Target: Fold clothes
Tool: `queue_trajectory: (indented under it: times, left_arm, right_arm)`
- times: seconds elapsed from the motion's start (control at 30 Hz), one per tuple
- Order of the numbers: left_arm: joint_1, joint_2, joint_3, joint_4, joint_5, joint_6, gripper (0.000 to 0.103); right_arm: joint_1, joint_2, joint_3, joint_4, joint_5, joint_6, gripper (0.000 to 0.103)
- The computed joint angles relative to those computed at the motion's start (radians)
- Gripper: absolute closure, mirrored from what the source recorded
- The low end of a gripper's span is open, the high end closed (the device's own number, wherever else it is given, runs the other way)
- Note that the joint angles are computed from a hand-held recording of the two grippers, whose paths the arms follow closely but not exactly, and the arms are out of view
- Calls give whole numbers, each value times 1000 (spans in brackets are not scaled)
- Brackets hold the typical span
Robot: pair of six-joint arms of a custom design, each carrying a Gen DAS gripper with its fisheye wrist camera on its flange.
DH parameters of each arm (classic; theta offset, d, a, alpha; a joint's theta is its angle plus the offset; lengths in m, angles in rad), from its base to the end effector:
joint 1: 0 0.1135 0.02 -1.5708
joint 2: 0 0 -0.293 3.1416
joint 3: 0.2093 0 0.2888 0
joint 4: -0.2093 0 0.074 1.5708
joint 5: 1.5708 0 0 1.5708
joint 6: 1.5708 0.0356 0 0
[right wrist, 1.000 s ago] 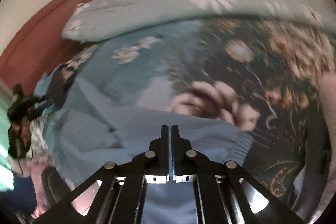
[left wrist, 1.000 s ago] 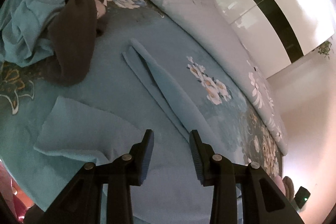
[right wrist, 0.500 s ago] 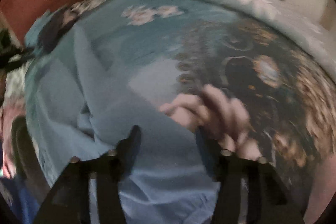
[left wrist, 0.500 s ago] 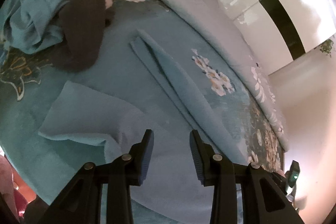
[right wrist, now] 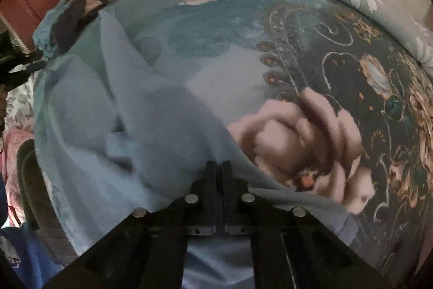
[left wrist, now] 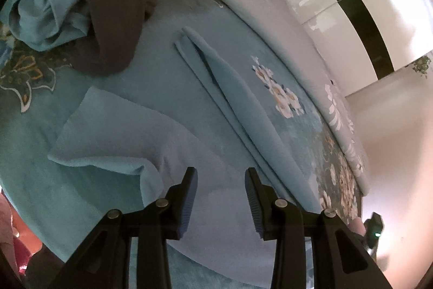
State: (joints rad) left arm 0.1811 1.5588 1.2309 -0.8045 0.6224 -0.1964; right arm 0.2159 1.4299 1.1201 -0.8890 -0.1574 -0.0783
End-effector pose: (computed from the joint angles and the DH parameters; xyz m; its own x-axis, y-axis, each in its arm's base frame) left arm 0.3450 0.0421 0.2791 -0.8925 -0.3246 -0.3133 -0.0786 0.7957 -0.6005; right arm 0.2976 0.0710 0.2729 -0.8863 -0.2735 -0.3738 -0.3376 0.9340 0.1171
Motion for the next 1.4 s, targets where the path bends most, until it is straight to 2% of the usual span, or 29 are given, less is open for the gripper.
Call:
queue_trajectory:
  times: [0.17,0.27,0.43,0.6,0.63,0.67,0.7,0.77,0.83,0.97,1.07,1.2,1.4]
  left_arm:
    - [2,-21,-19,4,20,-3,63]
    - [-8,-28,-30,6,32,-1,63]
    - [-25,-1,-4,-2,39,14,63]
    - [-21,170,164,-4,-28,-9,57]
    - [-20,218,210,-9,-45,-14,56]
    - [-21,258,249,-12,-63,-25,56]
    - [-23,298,286,-13,-76,-34,56]
    - [-29,385,369,-1,-98,-63,56]
    - [-35,460,442,10,-116,-85,56]
    - [-58,543,517,57,-149,-106,56]
    - [-73,578,537,91,-147,-111,58]
    - [-68,598,530,130,-111,-112,58]
    - [-9,601,479,206,36,-152,58]
  right_arm:
    - [35,-194,-12,3,-6,59,102]
    - [93,-246,-17,-29,41,53,102]
    - [63,-242,-31,-49,96,54,102]
    - [37,-153,-3,-24,160,31,100]
    - [18,-126,1,-15,171,26,98]
    - [1,-102,7,-11,174,20,91]
    - [-23,-73,13,-4,166,5,79]
    - [-54,-30,20,13,149,7,66]
    - [-70,-1,26,33,127,24,66]
    - [-29,20,54,130,-36,91,65]
    - [69,147,178,157,-115,93,63]
    - [183,392,434,129,-169,69,63]
    - [282,717,820,7,-183,88,63]
